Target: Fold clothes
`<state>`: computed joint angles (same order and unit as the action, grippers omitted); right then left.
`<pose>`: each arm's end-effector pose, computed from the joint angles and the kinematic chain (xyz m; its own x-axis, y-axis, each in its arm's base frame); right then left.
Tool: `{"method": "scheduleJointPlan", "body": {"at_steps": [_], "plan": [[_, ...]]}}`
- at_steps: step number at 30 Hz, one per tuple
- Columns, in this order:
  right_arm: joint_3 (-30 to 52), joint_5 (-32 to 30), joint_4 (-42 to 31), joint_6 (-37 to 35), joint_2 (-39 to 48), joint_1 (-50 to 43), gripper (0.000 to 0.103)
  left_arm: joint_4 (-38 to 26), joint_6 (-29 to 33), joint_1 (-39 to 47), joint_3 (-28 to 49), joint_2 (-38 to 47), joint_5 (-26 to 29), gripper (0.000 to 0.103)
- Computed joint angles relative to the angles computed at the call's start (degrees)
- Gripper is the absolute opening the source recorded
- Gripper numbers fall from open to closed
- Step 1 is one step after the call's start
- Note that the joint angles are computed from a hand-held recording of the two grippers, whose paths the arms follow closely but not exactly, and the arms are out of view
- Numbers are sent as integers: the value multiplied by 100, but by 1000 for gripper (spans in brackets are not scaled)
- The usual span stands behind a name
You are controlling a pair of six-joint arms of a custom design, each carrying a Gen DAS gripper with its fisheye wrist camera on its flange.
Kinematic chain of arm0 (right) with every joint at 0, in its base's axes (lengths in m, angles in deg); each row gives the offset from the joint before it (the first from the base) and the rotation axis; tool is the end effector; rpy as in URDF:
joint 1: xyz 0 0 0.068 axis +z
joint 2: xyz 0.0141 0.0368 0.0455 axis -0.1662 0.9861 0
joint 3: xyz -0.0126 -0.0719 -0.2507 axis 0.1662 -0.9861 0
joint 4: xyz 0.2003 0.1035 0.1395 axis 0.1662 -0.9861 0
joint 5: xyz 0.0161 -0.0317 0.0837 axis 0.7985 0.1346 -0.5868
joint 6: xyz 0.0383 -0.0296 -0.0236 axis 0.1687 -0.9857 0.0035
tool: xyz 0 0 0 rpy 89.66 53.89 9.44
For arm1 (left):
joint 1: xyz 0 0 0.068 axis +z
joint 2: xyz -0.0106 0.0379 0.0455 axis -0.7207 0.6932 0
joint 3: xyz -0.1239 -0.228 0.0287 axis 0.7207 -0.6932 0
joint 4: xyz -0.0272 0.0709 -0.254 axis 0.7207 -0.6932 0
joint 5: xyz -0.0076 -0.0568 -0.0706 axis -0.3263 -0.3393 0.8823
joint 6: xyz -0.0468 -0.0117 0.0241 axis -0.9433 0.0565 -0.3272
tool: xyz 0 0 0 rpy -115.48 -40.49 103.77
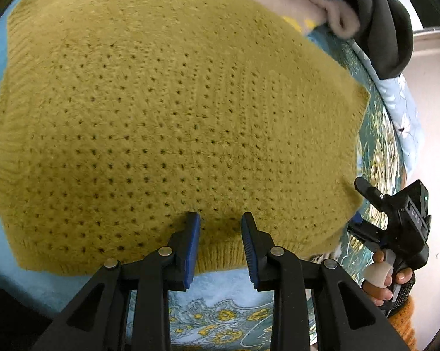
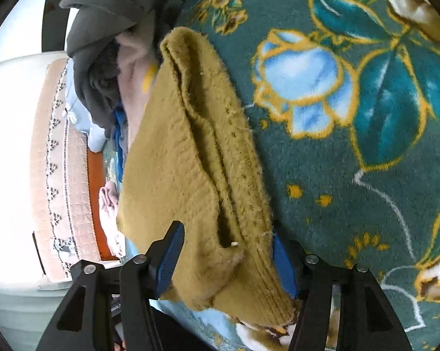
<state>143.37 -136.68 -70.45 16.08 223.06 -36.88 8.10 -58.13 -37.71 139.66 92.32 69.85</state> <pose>0.3445 -0.1487 -0.0040 -0.8956 0.4373 0.0818 0.3528 0.5860 0.7295 0.2548 0.0231 0.1080 -0.9990 0.0042 0.0451 -0.0150 0.9096 -0.4153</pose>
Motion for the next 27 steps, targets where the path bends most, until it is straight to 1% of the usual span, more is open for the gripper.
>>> {"method": "scheduleJointPlan", "body": {"at_steps": [1,2,3,4,5,7,8,10,13,16,19,22,27], "plan": [[12,34,18,50,11,20,60,23,-24,-64,4,39,-30,30],[14,96,39,98,2,61,60,-68,-76,-174,168,271,-75,30],[7,182,59,131,-27,108,58,461,-555,-572,465,791,-27,30],[2,291,75,169,-64,164,53,945,-1025,-929,706,1181,-59,30],[0,434,86,216,-112,233,51,720,-943,-1003,855,1283,-91,30],[3,715,98,332,-189,360,41,752,-1024,-1210,757,1151,-222,30],[2,826,114,414,-222,418,39,792,-1064,-1354,795,1189,-314,31],[-37,964,163,543,-309,526,31,840,-1140,-1664,854,1230,-496,34],[-136,1137,253,706,-485,696,25,860,-1209,-1997,927,1267,-680,40],[-283,1239,372,868,-747,868,23,854,-1295,-2235,1003,1313,-785,41],[-280,1116,318,955,-971,989,22,887,-1442,-2402,1146,1464,-775,42],[-228,1099,244,982,-1168,1207,22,931,-1577,-2330,1214,1543,-510,43],[-220,1251,138,897,-1426,1412,22,1434,-2174,-1438,779,1196,814,43]]}}
